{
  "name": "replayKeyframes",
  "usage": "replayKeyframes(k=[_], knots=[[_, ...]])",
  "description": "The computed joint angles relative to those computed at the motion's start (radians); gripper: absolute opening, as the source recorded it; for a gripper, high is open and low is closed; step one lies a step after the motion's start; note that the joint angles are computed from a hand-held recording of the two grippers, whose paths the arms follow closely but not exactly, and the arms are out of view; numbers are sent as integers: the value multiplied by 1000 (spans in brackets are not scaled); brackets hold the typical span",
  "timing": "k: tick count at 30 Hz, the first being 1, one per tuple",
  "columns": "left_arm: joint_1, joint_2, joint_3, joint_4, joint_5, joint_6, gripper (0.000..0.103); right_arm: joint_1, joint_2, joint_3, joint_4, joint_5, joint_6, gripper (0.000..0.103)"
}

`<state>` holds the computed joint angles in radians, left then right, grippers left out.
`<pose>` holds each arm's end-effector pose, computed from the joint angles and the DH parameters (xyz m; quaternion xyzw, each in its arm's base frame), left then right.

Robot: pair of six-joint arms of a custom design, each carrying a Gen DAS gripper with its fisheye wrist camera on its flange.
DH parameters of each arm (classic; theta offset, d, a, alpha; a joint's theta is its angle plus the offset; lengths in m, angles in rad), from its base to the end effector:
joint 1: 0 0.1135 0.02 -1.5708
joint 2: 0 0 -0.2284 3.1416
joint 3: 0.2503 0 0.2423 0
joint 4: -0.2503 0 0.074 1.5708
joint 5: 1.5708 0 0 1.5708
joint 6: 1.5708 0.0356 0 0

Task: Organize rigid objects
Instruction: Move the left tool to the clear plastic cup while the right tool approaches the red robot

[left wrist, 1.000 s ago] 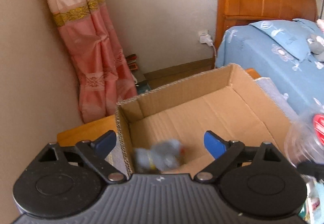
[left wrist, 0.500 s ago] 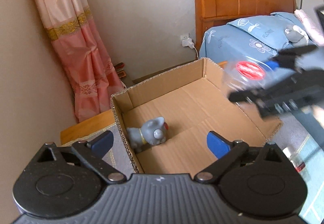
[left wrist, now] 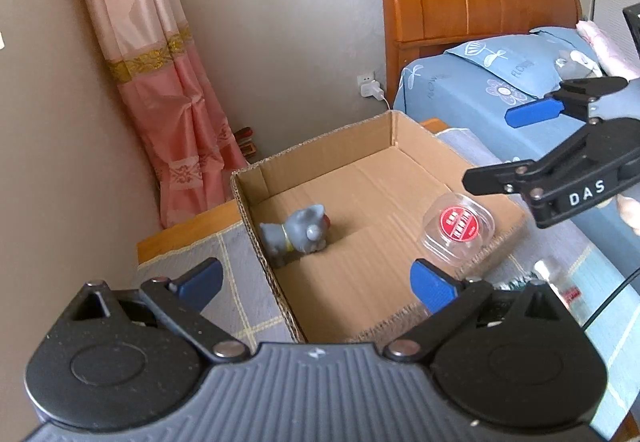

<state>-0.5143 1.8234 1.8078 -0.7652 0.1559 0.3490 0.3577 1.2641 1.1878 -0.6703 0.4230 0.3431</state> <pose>0.3371 -0.1968 0.3142 0.4122 0.8233 -0.1033 0.3764 0.2560 0.0801 0.3009 0.0775 0.8965 -0.0462 0.4338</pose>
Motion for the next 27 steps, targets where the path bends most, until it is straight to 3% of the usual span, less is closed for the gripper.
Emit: replayKeyframes(k=[6,13,21,27], knots=[[8,-161,-174,19,-11,14,100,122,-100,-53,-71,83,68,103],[34,-352,-432,69,-4,5,102,335,-202,-173,-124,199,237,103],[91,-527,-735,128,97,35,102,589,-220,-326,-156,325,500,103],[117,-634,-916,156,137,67,102,726,-188,-411,-136,366,612,103]])
